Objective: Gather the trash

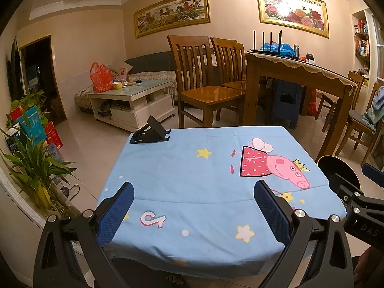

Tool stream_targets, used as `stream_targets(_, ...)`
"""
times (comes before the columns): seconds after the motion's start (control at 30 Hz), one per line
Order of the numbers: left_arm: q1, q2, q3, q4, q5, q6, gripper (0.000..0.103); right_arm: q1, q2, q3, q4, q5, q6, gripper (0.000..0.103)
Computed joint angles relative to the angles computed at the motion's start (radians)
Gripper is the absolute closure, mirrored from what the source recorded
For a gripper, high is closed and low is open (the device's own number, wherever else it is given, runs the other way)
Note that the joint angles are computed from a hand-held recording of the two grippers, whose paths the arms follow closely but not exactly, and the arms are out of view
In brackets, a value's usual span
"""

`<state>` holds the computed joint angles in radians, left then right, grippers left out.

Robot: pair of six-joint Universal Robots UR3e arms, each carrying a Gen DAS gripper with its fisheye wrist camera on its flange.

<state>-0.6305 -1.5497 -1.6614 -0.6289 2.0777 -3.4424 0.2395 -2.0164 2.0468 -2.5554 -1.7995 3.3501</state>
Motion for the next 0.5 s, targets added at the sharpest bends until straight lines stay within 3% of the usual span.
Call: stream_targets(0.5,0.003,0.002,0.0,-0.001,-0.001,0.002,0.006,0.005,0.002,-0.002,0.001,-0.002,0.004,0.006)
